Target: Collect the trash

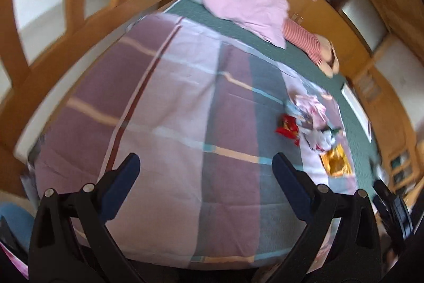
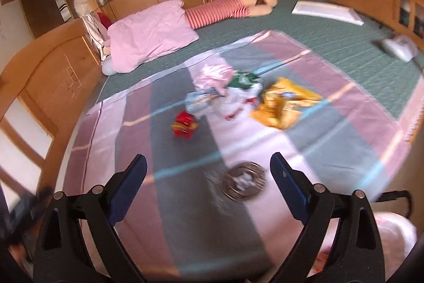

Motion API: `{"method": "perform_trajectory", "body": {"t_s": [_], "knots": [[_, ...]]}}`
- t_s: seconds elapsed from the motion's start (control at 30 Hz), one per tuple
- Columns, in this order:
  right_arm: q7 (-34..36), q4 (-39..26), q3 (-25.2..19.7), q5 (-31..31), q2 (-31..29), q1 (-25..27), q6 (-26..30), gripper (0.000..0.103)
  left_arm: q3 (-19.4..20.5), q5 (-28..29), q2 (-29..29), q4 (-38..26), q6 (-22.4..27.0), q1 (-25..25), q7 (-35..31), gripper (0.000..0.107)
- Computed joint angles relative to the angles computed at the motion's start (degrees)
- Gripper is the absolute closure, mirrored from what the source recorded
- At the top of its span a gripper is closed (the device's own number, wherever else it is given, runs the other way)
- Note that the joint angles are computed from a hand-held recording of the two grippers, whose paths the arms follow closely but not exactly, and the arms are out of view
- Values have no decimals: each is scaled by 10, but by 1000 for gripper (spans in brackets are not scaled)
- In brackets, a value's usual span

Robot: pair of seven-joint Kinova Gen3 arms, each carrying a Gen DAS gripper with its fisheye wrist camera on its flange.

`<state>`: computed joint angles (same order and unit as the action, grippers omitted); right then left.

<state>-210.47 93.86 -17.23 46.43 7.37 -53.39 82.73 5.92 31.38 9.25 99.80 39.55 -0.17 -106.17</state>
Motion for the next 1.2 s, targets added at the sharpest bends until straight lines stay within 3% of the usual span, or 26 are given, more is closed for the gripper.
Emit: {"method": "perform_trajectory", "body": {"t_s": [0.13,0.23,0.3,0.37,0.43,0.47,0.57,0.67,0.97,1.1,1.17,1.2], "knots": [[92,-45,10,0,80,102,-88,11,30,60,39,0,71,-81,19,8],[162,-92,26,-31,147,167,-149,11,-7,76,29,11,67,-59,19,8],[199,-123,64,-64,183,171,-155,11,-13,59,25,17,48,-44,25,8],[236,-149,110,-107,217,168,-162,12,-12,52,35,7,60,-44,28,8],[241,-144,135,-131,227,164,-187,27,-10,58,48,-3,83,-51,33,8],[240,-137,139,-140,229,166,-205,42,-9,62,52,-6,87,-54,32,8],[191,-112,176,-131,216,125,-237,64,-11,50,49,-5,72,-47,49,8],[188,-94,164,-136,197,114,-293,71,-12,45,42,3,54,-45,67,8],[265,-72,109,-242,163,80,-469,72,-31,36,23,30,6,-63,136,8],[285,-69,124,-252,161,39,-503,72,-35,36,16,37,-2,-75,150,8],[319,-63,102,-277,162,57,-517,66,-34,39,18,35,5,-81,149,8],[321,-58,104,-293,161,56,-518,58,-33,40,19,34,9,-83,146,8]]}}
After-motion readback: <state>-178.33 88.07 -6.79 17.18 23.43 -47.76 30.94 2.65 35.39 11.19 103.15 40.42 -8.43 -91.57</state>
